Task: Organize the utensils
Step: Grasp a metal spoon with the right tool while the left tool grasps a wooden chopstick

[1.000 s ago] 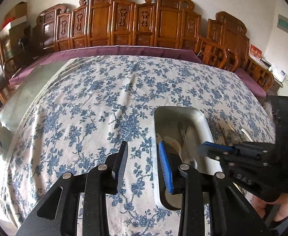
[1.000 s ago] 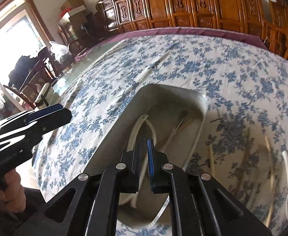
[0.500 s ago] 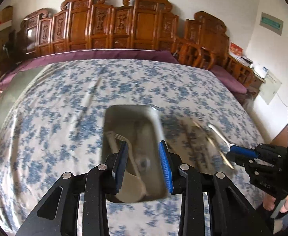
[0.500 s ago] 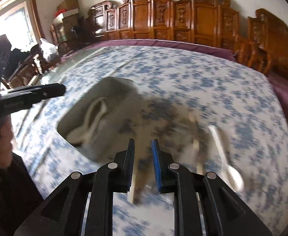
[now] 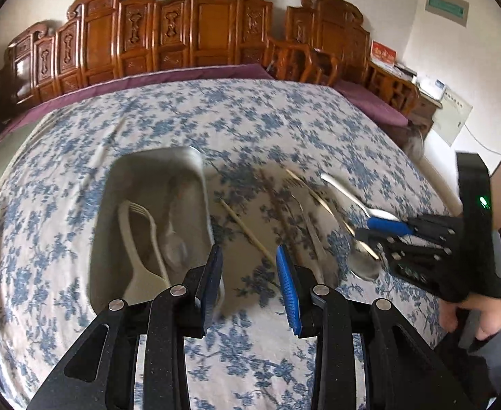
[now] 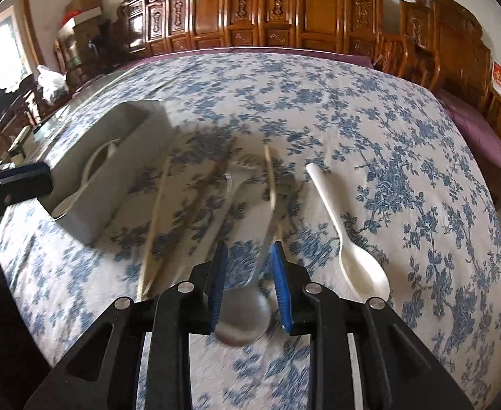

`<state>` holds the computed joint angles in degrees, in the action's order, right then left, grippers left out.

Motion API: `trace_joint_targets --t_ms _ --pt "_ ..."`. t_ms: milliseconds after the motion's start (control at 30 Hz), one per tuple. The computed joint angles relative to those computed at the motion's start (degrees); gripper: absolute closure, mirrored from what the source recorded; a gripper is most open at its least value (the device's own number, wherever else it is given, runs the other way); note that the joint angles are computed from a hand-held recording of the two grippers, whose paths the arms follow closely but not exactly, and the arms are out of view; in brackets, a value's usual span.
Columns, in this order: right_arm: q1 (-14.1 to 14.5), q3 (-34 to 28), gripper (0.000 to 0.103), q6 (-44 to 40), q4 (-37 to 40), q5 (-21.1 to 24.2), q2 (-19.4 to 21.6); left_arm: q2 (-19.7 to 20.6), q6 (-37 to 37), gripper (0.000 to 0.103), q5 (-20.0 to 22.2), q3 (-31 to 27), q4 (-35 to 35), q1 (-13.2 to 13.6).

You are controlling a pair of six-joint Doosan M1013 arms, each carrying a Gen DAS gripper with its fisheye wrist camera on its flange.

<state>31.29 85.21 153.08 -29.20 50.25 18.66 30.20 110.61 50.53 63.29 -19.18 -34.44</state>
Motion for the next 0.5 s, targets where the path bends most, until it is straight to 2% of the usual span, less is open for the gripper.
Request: trace_joint_targets --t_ms 200,233,267,500 --pt "-1.5 0.1 0.074 -0.5 2.4 -1.5 0.7 0.7 0.4 0.072 1.1 0.0 0.7 -1.0" --pt "-1.6 0.0 0.075 -1.0 2.9 -1.8 0.8 0.8 0.5 0.072 1.4 0.0 0.9 -1.1" --pt "-1.7 -0.1 0.081 -2.0 3.7 -1.9 1.0 1.0 0.4 0.072 1.6 -0.1 1.2 -1.3" --pt "-1.6 -0.8 0.082 -4.2 6.7 -0.8 1.7 1.2 0.6 0.072 2.1 0.0 1.7 -1.6"
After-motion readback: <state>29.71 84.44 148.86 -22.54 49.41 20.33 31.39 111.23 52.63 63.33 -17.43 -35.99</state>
